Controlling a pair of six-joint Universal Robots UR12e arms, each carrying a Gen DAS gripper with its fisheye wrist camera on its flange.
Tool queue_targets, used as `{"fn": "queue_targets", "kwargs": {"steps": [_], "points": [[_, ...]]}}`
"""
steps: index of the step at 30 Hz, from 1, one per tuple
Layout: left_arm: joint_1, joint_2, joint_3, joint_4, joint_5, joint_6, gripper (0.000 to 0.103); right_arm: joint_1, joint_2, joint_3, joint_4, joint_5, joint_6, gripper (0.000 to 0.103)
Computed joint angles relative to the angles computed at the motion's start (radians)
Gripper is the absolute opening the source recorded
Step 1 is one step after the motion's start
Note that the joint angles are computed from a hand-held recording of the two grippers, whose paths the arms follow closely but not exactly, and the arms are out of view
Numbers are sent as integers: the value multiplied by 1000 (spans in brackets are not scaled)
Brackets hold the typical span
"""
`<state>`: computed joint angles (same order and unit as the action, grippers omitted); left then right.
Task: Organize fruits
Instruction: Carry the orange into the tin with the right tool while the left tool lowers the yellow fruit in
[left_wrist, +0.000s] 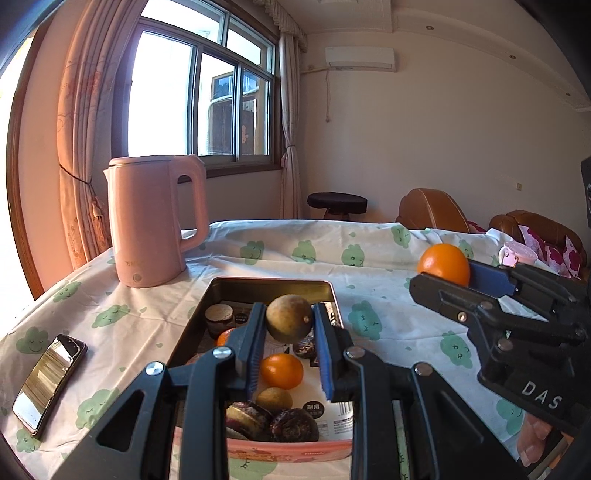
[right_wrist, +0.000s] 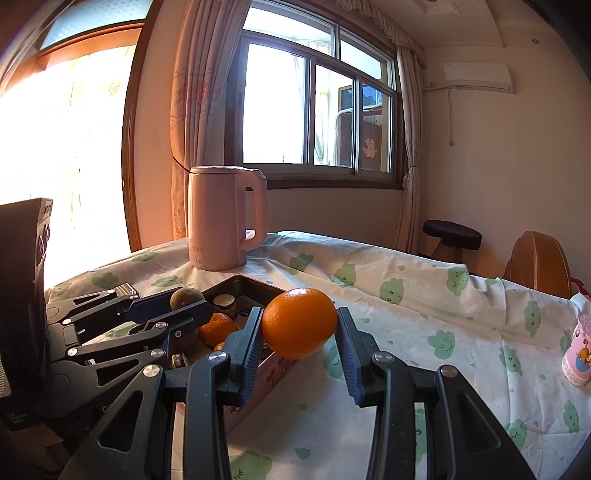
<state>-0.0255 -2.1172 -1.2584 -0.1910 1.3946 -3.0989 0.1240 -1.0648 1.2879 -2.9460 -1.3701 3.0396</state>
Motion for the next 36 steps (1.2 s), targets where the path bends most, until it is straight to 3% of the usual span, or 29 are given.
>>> {"fn": "queue_targets", "kwargs": {"steps": [26,36], "points": [[34,-15,31,-63,16,-14,27,40,52,-84,82,6,-28,41],[40,-23,44,-114,16,-11,27,50,77,-126,178,6,-47,41]]}}
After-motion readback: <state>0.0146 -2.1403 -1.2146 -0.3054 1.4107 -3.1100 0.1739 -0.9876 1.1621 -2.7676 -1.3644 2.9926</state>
